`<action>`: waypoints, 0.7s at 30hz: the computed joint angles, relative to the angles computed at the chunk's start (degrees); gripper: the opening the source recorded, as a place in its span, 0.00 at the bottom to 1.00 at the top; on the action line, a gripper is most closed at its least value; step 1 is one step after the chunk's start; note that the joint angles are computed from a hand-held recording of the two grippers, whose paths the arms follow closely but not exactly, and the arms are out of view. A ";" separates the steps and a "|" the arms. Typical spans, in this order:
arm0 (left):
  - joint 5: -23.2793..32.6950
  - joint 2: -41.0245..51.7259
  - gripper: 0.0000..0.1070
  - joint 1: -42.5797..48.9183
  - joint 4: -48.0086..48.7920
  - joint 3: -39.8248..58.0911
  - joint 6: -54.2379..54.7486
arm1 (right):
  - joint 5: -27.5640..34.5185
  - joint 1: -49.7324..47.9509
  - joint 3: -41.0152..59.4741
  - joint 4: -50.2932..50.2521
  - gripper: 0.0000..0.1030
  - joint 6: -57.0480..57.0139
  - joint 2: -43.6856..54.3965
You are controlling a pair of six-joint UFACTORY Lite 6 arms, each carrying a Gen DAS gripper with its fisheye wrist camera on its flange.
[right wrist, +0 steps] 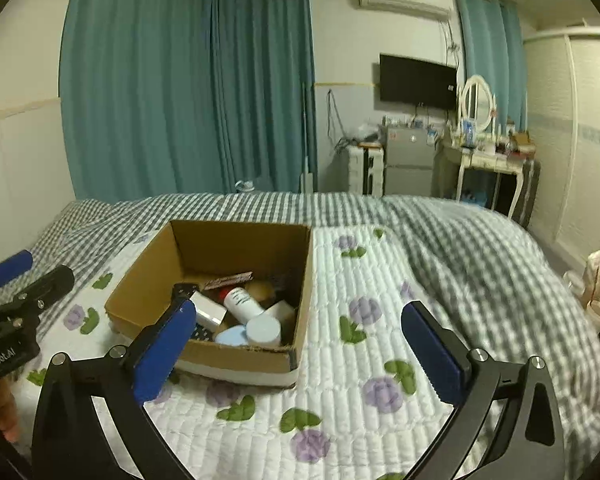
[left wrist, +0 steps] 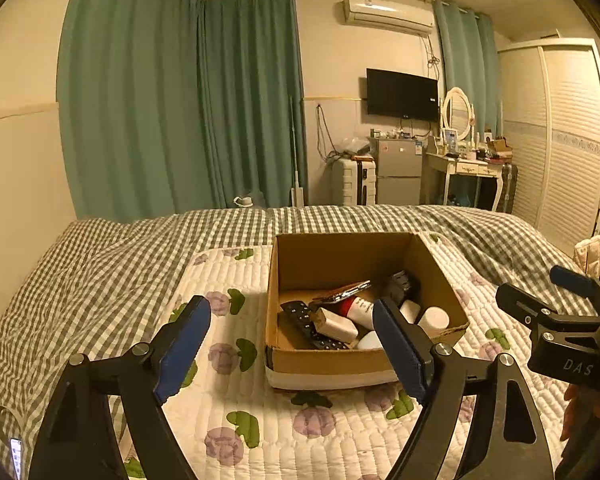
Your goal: Organize rigid objects
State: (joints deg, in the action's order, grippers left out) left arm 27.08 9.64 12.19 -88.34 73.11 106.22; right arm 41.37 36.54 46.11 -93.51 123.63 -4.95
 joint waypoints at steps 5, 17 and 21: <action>-0.90 0.99 0.80 -0.34 0.18 0.31 -0.50 | 1.14 0.58 0.46 0.39 1.00 -0.72 1.51; -3.19 0.73 0.80 -0.87 -3.22 -1.04 2.28 | 0.18 0.19 0.79 0.18 1.00 -0.14 2.51; -2.79 1.19 0.80 -0.63 -2.61 -0.60 1.48 | 0.02 0.31 1.12 -0.07 1.00 -0.29 2.87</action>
State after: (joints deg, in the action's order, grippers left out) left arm 24.28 10.83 11.56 -90.94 72.51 107.69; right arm 41.38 36.85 47.23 -93.58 123.33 -2.07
